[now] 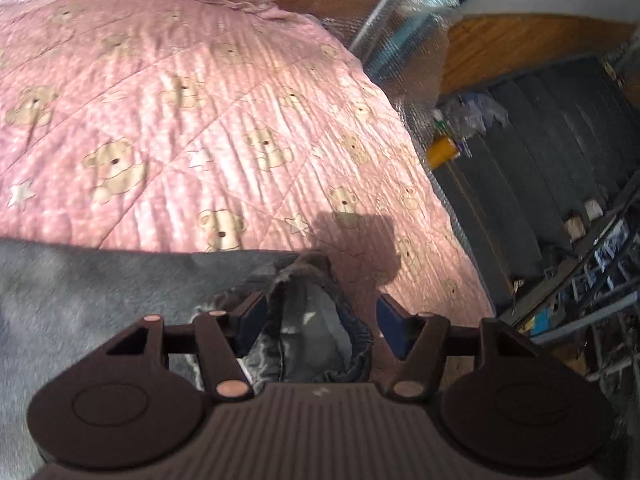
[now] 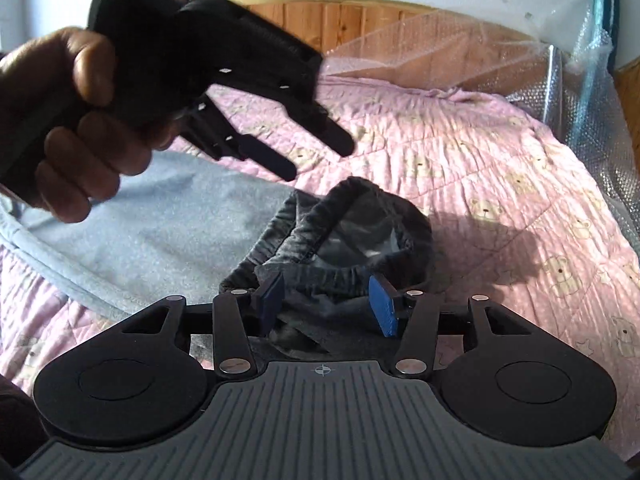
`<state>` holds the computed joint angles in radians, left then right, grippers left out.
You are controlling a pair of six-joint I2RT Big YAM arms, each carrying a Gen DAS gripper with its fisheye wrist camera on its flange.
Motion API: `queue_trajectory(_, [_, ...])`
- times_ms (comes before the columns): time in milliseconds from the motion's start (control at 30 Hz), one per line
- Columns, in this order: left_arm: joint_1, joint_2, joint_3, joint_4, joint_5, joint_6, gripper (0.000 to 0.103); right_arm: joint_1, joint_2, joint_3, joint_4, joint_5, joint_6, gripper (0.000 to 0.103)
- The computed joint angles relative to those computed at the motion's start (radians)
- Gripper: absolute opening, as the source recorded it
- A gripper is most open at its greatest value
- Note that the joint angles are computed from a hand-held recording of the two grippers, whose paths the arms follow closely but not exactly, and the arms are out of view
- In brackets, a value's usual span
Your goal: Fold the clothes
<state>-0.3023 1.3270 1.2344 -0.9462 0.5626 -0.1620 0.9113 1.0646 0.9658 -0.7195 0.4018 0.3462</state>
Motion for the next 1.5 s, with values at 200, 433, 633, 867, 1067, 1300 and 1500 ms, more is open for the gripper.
queue_trajectory(200, [-0.062,0.059,0.018,-0.003,-0.123,0.103,0.016,0.028,0.099,0.041,-0.066,0.003,-0.036,0.017])
queue_trajectory(433, [0.061,0.013,-0.024,-0.007,-0.1,-0.115,0.016,0.03,0.03,0.003,-0.193,-0.024,0.074,0.005])
queue_trajectory(633, [0.033,-0.028,-0.014,-0.02,0.063,-0.121,0.044,0.038,-0.056,-0.022,-0.208,0.03,0.167,0.025])
queue_trajectory(867, [-0.106,-0.004,-0.045,-0.008,-0.095,-0.061,0.003,-0.007,-0.049,-0.03,-0.191,0.024,0.163,0.042])
queue_trajectory(1067, [0.023,-0.109,-0.092,-0.073,-0.023,-0.126,0.004,0.025,-0.086,-0.042,-0.159,0.076,0.14,0.042])
queue_trajectory(1300, [0.062,-0.083,-0.115,-0.097,0.01,-0.136,0.021,0.086,0.022,0.002,-0.03,0.043,-0.101,0.059])
queue_trajectory(1500, [0.114,-0.107,-0.129,-0.104,-0.003,-0.114,0.031,0.101,0.139,0.047,-0.008,0.026,-0.237,0.068])
